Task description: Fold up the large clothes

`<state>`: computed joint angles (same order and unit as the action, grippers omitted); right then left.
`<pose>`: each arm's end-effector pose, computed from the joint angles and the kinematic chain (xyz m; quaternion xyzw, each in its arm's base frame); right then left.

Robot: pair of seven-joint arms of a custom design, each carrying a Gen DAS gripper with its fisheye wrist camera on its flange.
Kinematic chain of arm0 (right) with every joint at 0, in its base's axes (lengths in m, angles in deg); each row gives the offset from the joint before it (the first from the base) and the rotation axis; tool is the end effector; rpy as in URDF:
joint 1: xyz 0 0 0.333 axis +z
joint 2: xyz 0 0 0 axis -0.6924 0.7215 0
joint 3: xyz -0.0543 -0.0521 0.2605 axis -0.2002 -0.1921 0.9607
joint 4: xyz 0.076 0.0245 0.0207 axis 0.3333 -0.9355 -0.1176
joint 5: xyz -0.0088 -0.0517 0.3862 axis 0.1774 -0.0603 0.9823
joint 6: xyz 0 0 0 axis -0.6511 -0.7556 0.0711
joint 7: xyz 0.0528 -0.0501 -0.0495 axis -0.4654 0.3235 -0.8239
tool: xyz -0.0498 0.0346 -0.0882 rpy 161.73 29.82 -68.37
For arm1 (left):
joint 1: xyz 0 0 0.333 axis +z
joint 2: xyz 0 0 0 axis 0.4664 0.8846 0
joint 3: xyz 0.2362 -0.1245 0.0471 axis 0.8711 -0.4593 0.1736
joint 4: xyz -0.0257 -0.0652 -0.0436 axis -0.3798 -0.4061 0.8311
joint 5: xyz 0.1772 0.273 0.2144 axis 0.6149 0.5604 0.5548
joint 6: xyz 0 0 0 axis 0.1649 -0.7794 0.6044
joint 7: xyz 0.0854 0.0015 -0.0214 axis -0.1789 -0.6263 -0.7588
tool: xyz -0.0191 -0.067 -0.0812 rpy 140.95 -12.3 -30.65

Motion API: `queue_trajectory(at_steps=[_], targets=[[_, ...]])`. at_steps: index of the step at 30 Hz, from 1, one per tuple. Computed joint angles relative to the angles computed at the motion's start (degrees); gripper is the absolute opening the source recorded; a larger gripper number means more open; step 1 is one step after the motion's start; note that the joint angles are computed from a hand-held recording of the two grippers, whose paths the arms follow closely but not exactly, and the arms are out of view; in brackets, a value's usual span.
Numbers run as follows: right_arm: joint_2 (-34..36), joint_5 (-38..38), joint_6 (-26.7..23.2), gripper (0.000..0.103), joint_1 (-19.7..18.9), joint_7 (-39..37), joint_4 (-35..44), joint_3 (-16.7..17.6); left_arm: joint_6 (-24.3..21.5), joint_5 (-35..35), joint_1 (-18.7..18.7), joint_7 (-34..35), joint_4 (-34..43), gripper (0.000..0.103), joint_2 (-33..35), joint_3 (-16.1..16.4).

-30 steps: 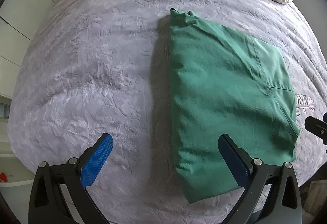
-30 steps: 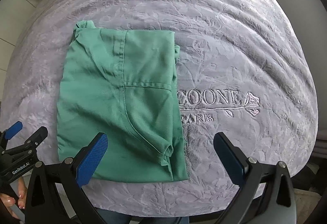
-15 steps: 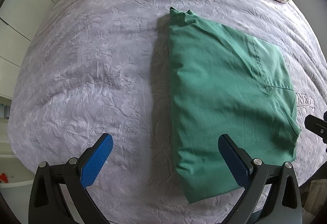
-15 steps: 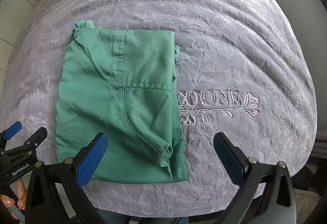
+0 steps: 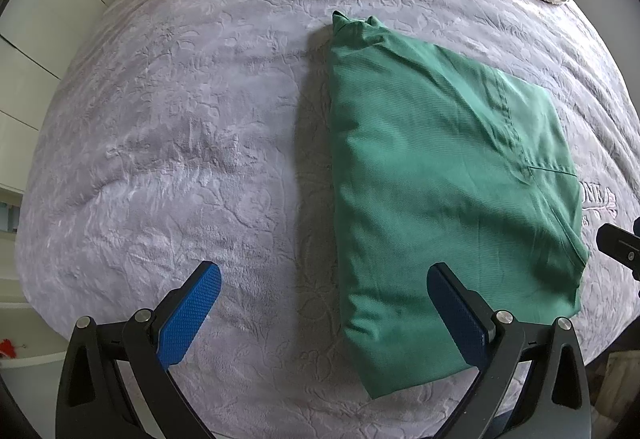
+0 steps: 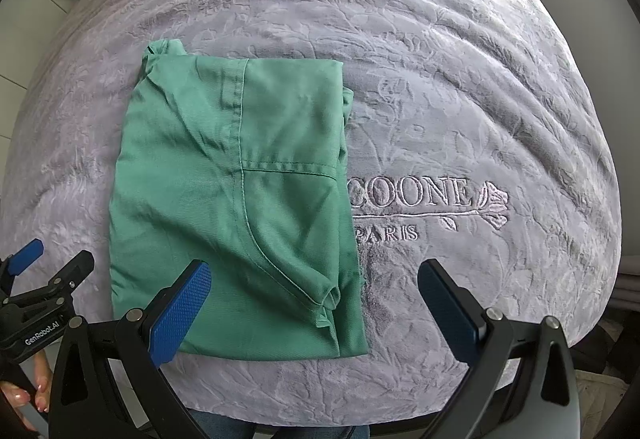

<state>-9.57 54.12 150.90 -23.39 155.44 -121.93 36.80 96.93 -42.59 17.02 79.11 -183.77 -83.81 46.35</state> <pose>0.3682 0.2235 0.3999 -0.3262 0.9387 -0.0790 0.0787 0.5170 -0.2115 0.4580 -0.3292 0.9374 -0.0794 0.0811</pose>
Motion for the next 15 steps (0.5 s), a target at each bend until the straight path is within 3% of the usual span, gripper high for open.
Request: queue_trajectory(at_steps=[15], targets=[[0.1, 0.0, 0.1, 0.103, 0.0, 0.0, 0.0, -0.1, -0.1, 0.0, -0.1, 0.0, 0.1, 0.103, 0.0, 0.0]])
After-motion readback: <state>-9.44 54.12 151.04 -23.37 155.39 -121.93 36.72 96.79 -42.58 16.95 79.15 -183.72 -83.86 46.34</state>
